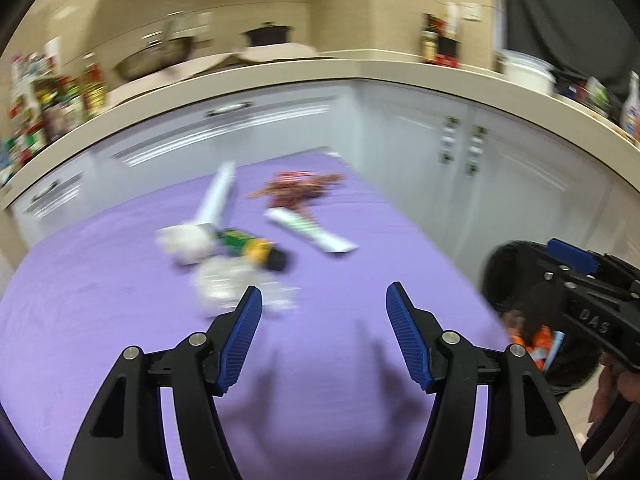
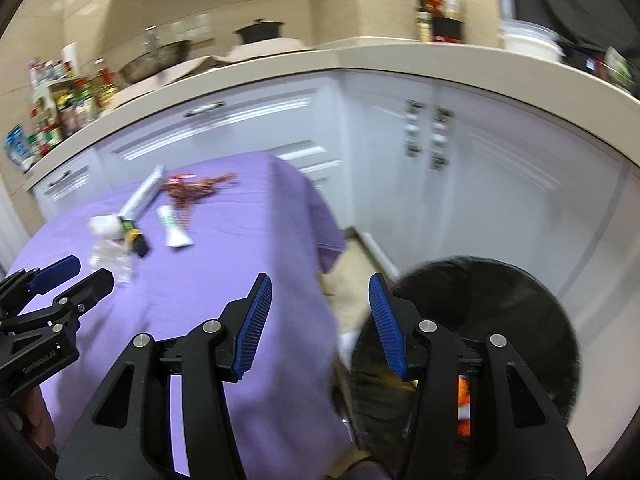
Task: Collect trash
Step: 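Return to the table and grasp the clear plastic bag with the right gripper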
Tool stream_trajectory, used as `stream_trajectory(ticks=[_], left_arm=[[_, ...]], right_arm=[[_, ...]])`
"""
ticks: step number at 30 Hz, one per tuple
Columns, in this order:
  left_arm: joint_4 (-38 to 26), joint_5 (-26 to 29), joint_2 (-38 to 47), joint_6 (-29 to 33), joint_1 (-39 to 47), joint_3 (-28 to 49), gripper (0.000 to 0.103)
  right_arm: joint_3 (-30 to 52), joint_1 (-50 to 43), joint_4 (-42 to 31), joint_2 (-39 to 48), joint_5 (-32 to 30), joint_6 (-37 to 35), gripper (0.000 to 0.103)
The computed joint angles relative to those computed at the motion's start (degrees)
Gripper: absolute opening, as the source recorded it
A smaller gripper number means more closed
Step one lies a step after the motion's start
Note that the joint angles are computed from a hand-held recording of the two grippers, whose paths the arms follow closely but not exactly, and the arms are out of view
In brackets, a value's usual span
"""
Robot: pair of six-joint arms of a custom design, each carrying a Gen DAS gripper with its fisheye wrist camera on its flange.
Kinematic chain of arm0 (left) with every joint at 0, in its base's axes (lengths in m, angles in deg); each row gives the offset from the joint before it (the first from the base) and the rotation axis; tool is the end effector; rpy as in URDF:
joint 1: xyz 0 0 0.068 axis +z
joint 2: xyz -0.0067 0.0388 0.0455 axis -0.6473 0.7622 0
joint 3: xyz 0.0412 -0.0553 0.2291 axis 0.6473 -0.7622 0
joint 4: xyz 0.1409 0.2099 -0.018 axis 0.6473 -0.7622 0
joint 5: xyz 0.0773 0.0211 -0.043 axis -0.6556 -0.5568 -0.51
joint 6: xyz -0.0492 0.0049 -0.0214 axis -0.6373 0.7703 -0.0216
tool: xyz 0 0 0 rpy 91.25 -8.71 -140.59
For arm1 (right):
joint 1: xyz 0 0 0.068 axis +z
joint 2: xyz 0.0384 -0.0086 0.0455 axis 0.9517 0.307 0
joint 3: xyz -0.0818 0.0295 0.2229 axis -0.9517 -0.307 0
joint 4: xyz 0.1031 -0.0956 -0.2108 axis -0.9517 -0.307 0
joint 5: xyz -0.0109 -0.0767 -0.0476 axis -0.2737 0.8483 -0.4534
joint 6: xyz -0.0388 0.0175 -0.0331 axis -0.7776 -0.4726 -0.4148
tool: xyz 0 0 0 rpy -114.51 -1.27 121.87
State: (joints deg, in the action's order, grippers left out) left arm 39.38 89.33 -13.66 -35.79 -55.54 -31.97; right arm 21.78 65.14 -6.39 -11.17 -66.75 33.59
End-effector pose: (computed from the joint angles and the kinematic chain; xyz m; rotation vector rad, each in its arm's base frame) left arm 0.2633 -0.0721 0.1737 0.3731 2.2101 -0.1249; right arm 0.2289 -0.0253 0.1466 0.1351 2.2014 0.0409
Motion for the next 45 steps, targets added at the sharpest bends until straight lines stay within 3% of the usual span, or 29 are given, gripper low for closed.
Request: stream_trajectory(ticks=[1,9,13,20,32,34,36,45], left_arm=[[-0.1,0.8,-0.3,0.5,2.5,-0.1,0.064],[0.2,5.4,0.9,3.6,17.9,0.7,0.067],[0.6,7.8,2.3,5.2,24.5,1.5,0.068],[1.1,10.6,5.3,7.3,31.6,3.3,0.071],[0.3,14.9,10.2,8.6,38.2,6.6,0.072],[0.3,15.1,10.3,8.8,38.7,6.7,0.072],[0.4,15.3,10.8,9.1,39.3,7.0,0.072],[-0.2,15.9,11.9,9.0,39.6,8.2,0.072]], right_arm=[[0.6,1.8,0.2,0.6,0.8,0.6,0.056],[8.7,18.2,1.7,10.7,6.6,4.9,0.057],[13.2,23.4,2.1,16.3,8.0,6.1,0.064],[20.7,29.5,1.2,24.7,9.6,7.6,0.07],[34.6,35.2,-6.0,37.3,14.2,8.8,0.071],[36.6,35.6,-7.8,39.1,15.4,9.0,0.069],[38.1,35.6,-9.2,40.7,15.5,9.2,0.055],[35.1,36.6,-7.5,37.8,16.3,8.3,0.049]])
